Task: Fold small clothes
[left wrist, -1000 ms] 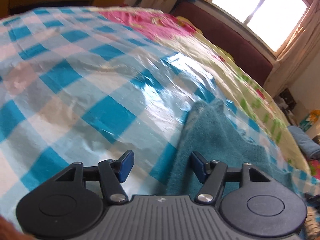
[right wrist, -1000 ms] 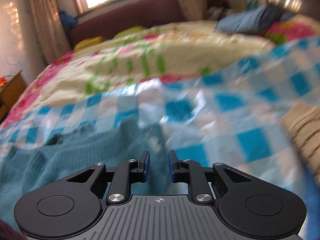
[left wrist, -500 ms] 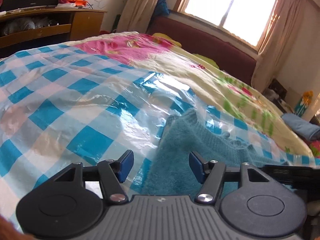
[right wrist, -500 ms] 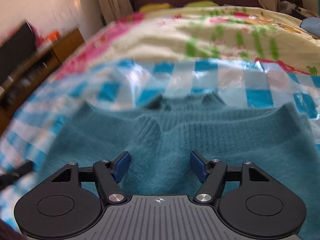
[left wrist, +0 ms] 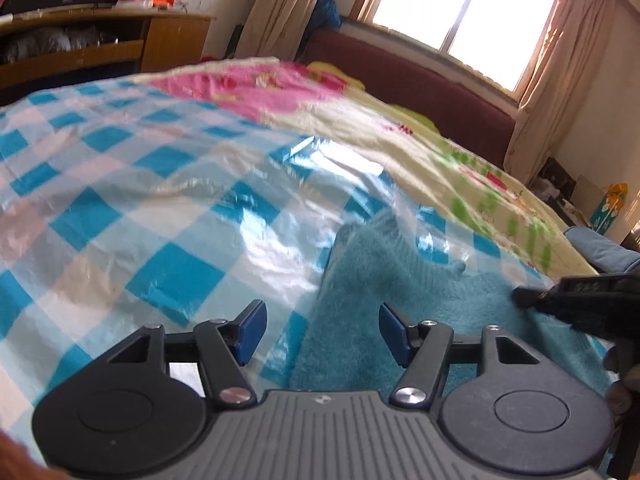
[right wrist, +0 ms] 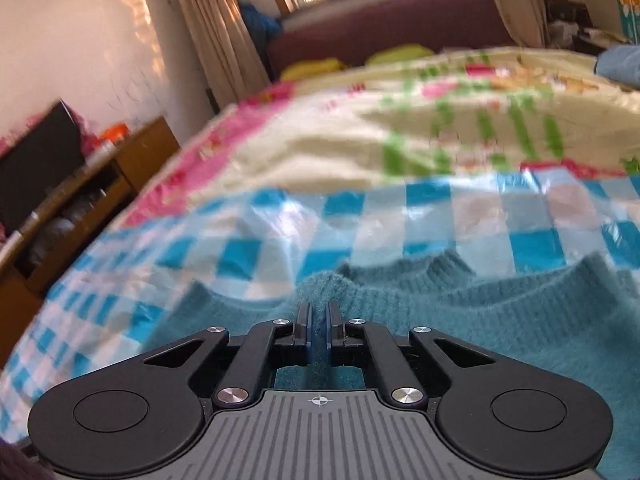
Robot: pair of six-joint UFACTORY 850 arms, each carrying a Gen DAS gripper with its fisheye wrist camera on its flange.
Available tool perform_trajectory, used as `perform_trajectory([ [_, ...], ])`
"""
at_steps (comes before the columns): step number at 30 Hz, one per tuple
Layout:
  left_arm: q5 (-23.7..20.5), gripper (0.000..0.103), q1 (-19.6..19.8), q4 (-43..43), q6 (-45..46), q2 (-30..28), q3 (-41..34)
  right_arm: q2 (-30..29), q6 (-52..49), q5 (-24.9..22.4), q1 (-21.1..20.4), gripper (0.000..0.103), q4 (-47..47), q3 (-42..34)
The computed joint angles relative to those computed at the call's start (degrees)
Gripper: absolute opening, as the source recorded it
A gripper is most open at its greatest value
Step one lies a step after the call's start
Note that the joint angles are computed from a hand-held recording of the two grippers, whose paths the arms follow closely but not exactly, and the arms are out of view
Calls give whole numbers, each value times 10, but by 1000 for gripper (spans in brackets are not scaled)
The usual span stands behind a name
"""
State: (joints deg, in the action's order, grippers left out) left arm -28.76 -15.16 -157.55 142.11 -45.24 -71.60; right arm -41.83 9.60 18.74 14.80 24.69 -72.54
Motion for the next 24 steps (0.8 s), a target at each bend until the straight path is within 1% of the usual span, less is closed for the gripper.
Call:
perform_trajectory([
  [1,6,66,0,5,-3,-2,-1,-7,14,-27,-3,14,-26,-8],
  [2,9,66,0,9,-5,-3,0,-9,20,-38,-4,14,-44,-7],
  [3,11,66,0,11,-6,-4,0,-6,13,-34,-2,16,-45,2],
  [5,9,66,1,10,-2,-3,5,11,52,-6,-5,18,-84,33],
  [6,7,66,2,6,3,-2,7,20,69,10,-9,22,-93,48],
  [7,4,66,2,3,5,0,9,29,66,24,-12,27,-80,60],
  [8,1,66,2,3,5,2,10,37,47,39,-14,28,-59,71],
  [9,-1,66,1,2,9,2,8,42,7,46,-15,29,-29,75],
  [10,1,66,0,-2,16,2,6,41,-42,42,-16,35,6,73],
  [12,5,66,-3,0,18,0,0,30,-119,9,-20,45,57,53],
  [14,8,66,-6,7,10,-3,-4,15,-157,-20,-22,49,76,35],
  [15,11,66,-7,13,2,-5,-6,4,-198,-41,-22,52,114,21],
  [16,12,66,-8,20,-6,-6,-7,-7,-249,-49,-19,54,166,9],
  [18,15,66,-11,29,-11,-8,-8,-19,-315,-27,-7,58,228,2],
  [20,19,66,-13,33,-13,-9,-10,-28,-424,-13,5,59,323,-10],
  [21,20,66,-13,37,-18,-10,-11,-32,-465,-5,10,58,353,-15],
  [23,20,66,-12,43,-28,-11,-11,-38,-506,1,13,51,378,-21],
  [24,19,66,-12,44,-30,-10,-10,-38,-505,3,12,41,377,-22],
])
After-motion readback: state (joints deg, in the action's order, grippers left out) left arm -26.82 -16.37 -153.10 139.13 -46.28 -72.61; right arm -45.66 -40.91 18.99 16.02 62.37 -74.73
